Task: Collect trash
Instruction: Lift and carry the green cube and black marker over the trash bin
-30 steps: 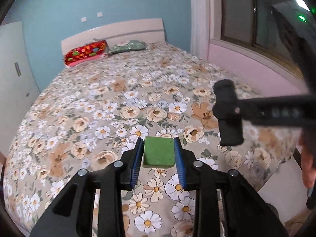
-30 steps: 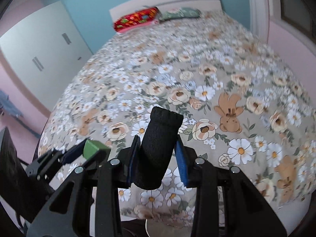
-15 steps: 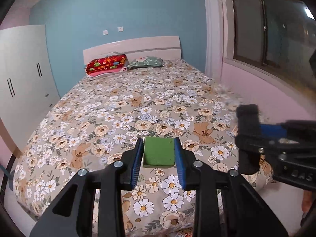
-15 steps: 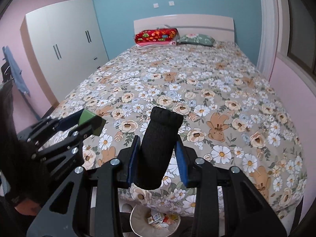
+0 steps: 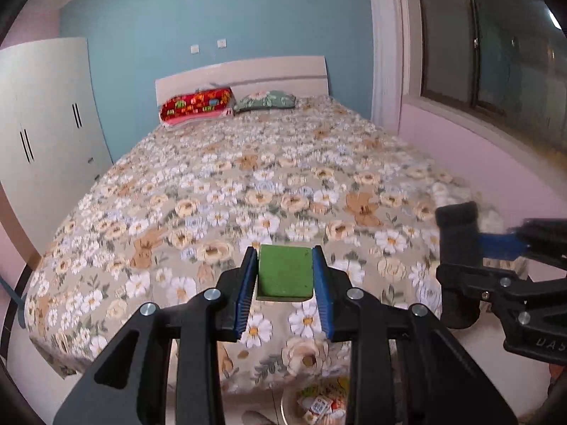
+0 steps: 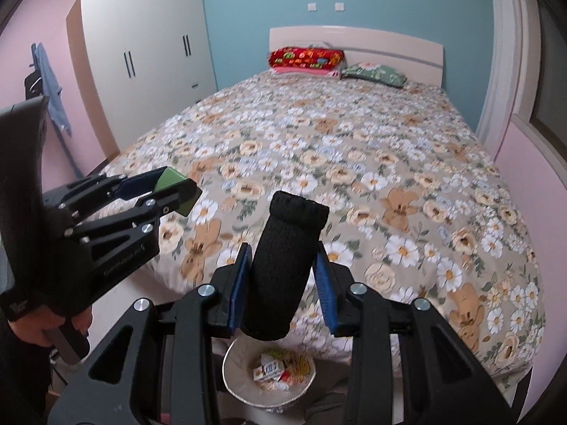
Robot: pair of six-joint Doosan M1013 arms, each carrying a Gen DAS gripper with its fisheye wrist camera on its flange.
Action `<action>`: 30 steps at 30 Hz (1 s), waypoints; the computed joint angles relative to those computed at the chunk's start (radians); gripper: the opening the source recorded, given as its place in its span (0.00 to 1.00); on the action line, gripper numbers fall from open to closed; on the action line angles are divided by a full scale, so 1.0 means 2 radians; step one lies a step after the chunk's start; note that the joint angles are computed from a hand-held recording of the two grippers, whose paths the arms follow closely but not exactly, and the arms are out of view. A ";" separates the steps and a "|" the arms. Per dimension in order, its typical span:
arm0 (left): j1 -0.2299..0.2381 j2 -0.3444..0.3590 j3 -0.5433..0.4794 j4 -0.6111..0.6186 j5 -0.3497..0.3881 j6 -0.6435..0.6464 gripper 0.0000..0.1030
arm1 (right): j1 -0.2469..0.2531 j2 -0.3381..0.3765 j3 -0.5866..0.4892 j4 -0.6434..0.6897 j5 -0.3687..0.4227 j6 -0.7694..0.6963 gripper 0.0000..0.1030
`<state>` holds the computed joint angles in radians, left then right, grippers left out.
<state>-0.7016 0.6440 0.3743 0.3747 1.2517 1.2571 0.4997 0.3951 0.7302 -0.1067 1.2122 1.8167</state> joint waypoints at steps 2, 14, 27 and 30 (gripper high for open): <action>0.001 -0.014 0.036 -0.005 -0.008 -0.007 0.32 | 0.000 -0.005 0.022 0.009 -0.001 -0.003 0.35; 0.015 -0.053 0.192 -0.052 -0.031 -0.043 0.32 | -0.005 -0.013 0.118 0.051 0.004 0.001 0.35; 0.022 -0.059 0.285 -0.128 -0.036 -0.058 0.32 | -0.007 -0.003 0.192 0.103 0.017 0.013 0.35; 0.023 -0.058 0.302 -0.145 -0.036 -0.061 0.32 | -0.007 0.001 0.208 0.113 0.019 0.016 0.35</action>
<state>-0.6558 0.5271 0.9784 0.0851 1.1806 1.1350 0.4861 0.3966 1.1464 0.1199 1.2511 1.8485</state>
